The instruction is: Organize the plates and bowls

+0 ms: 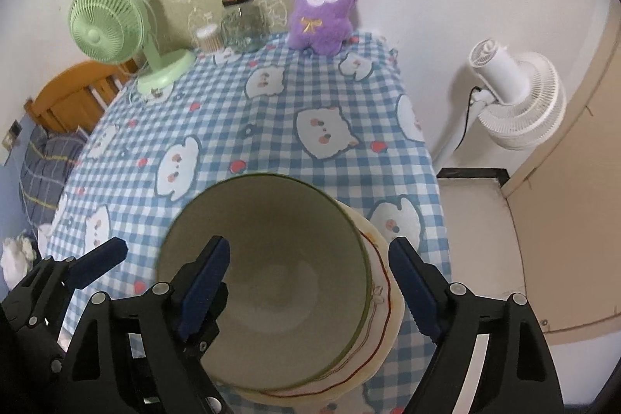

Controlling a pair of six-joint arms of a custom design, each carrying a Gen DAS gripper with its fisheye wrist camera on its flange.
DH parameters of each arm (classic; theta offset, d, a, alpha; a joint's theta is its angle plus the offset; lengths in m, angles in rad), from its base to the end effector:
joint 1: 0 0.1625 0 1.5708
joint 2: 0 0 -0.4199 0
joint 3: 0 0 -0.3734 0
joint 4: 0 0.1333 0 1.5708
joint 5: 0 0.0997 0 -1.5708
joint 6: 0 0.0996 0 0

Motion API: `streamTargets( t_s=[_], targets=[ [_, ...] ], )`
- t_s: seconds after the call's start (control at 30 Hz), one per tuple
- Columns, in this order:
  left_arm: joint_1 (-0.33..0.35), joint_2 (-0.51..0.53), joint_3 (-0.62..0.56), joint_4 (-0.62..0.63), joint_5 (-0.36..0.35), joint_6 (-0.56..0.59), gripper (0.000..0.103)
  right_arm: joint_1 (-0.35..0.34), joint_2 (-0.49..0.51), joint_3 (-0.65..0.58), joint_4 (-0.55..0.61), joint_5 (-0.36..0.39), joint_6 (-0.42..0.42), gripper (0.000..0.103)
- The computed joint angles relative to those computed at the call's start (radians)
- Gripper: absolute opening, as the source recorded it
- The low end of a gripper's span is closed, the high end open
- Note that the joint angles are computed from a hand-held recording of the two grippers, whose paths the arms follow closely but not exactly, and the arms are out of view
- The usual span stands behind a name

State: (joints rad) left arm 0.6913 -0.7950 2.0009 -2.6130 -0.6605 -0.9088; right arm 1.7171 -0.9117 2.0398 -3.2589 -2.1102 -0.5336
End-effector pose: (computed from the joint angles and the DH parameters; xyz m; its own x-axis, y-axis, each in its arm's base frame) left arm -0.2622 -0.4921 0.0369 -0.7790 -0.1552 -0.6075 0.2369 0.8242 -0.5144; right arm 0.1610 -0.5292 0.1376 -0.7023 -0.3016 0.6449 -0.5583 0.7953 -0.2360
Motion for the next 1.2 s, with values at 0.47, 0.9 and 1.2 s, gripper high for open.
streamTargets(
  t_s=[0.47, 0.9, 1.2],
  targets=[
    [-0.123, -0.241, 0.227, 0.212, 0.102, -0.212, 0.092, 0.133, -0.016, 0.171, -0.191, -0.071, 0.146, 0.086],
    [-0.264, -0.511, 0.397, 0.53, 0.127, -0.47, 0.093, 0.279, 0.026, 0.299, -0.393, -0.146, 0.263, 0.087],
    [-0.356, -0.643, 0.439, 0.771, 0.126, -0.642, 0.095, 0.356, 0.039, 0.355, -0.486, -0.191, 0.324, 0.089]
  ],
)
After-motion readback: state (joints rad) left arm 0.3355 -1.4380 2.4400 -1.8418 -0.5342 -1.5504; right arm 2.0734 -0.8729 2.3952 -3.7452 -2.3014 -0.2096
